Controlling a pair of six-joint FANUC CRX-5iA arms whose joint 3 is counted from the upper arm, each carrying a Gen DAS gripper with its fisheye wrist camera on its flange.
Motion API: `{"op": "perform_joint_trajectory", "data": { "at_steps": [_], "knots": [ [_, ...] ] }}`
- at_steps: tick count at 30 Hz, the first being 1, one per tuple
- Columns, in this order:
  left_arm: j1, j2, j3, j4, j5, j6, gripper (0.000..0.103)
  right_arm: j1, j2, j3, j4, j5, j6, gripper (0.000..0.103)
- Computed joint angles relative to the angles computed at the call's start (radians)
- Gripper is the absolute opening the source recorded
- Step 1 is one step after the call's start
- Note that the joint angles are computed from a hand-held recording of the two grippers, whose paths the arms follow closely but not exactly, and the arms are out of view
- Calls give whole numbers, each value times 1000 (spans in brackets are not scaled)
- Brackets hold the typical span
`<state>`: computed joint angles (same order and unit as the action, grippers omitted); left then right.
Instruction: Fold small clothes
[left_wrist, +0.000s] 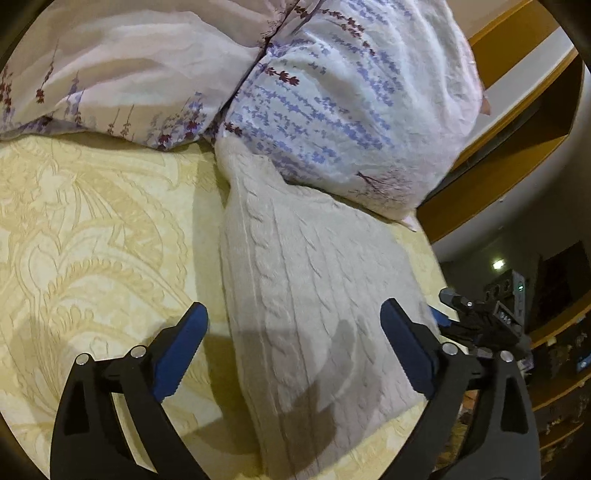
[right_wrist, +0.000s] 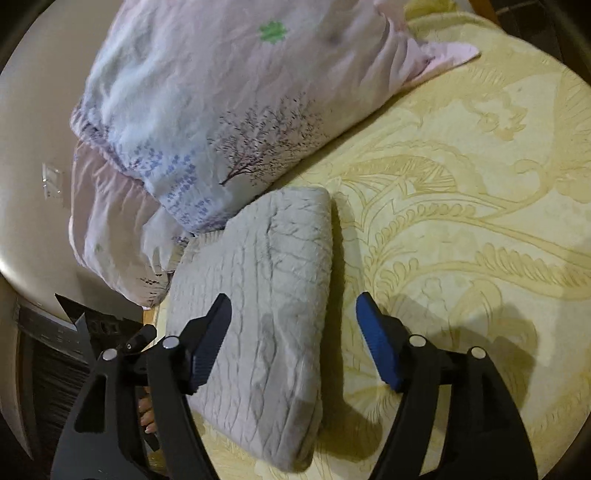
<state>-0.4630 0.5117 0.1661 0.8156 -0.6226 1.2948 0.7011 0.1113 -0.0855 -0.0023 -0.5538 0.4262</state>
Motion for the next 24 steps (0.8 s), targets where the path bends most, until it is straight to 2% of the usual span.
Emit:
{"op": "perform_joint_trajectory", "data": {
  "at_steps": [6, 11, 13, 15, 24],
  "knots": [
    [-4, 54, 118, -125, -72, 93, 96, -35, 76, 110, -127, -74, 124, 70],
    [-7, 102, 216, -235, -147, 176, 96, -39, 104, 148, -183, -71, 202, 71],
    [-8, 106, 213, -223, -145, 166, 97, -44, 110, 160, -226, -66, 248, 70],
    [-8, 107, 209, -213, -138, 149, 97, -52, 115, 170, -270, -68, 290, 65],
    [-13, 127, 237, -192, -157, 119, 95, -70, 114, 172, -373, -54, 383, 51]
  ]
}}
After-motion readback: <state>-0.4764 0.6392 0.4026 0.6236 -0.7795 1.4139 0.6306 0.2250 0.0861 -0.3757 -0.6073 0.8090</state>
